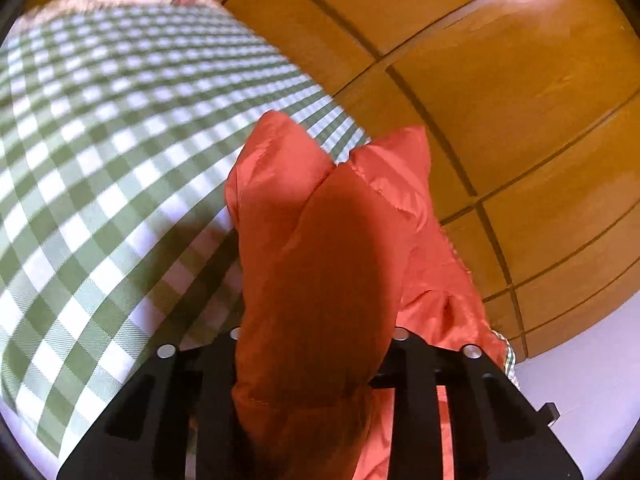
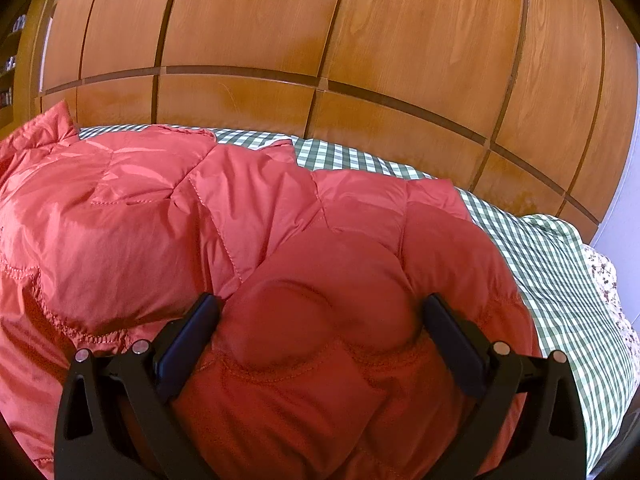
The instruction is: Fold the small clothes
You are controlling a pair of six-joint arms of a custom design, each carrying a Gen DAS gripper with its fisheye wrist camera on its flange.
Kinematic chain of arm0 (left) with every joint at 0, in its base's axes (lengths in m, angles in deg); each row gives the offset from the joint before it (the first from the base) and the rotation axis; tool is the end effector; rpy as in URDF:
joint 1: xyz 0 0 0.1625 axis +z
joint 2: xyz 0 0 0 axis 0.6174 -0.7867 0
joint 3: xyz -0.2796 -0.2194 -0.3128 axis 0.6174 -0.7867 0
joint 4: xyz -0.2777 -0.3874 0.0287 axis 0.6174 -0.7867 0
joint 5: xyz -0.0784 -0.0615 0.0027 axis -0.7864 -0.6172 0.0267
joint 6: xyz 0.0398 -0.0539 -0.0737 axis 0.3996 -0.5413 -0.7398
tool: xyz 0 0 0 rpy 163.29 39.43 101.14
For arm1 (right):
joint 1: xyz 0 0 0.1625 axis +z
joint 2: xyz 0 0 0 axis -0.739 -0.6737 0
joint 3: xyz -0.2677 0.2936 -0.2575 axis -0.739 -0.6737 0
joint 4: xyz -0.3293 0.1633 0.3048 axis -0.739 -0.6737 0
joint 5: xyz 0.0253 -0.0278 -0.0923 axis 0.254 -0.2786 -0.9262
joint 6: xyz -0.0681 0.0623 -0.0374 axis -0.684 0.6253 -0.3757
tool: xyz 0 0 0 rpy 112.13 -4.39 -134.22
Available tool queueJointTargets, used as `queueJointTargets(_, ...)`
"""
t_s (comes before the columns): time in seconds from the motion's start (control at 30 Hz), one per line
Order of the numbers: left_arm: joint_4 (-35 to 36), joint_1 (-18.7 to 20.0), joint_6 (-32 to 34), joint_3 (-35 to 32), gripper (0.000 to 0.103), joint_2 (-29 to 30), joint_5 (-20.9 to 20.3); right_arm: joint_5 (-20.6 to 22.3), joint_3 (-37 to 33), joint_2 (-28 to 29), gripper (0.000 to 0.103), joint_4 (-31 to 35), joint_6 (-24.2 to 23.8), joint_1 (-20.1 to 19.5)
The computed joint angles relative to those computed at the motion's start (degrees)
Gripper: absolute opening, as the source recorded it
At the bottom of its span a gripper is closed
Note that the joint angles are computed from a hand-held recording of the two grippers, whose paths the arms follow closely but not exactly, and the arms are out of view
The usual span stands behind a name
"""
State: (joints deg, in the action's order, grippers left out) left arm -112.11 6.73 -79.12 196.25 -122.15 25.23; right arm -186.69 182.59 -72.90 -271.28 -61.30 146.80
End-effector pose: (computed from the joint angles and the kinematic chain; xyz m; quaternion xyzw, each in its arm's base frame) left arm -0.0749 -0.3923 0.2317 -0.2715 0.7576 -0.5840 0.1068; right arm 0.2192 -0.6468 0.0536 0.4684 -0.7741 0.3399 0.2566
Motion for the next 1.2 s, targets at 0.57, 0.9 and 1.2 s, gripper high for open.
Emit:
queueJointTargets(0.57,-7.11,-7.55,17.91,-5.21,0.026,2.46,5.53,-3.56,-1.41,-0.96,0.101,5.02,1.14,1.37)
queueJointTargets(0.9,-0.23,-9.78,14.31,-5.51,0.026,1.64,7.75,-1.55,-8.94,0.20,0.101,8.41,5.21,4.17)
queueJointTargets(1.2,-0.56,-9.84,13.61,-5.36,0.026,1.94,7.56,-11.87,-22.33,10.07,0.101,21.80,4.90,6.06)
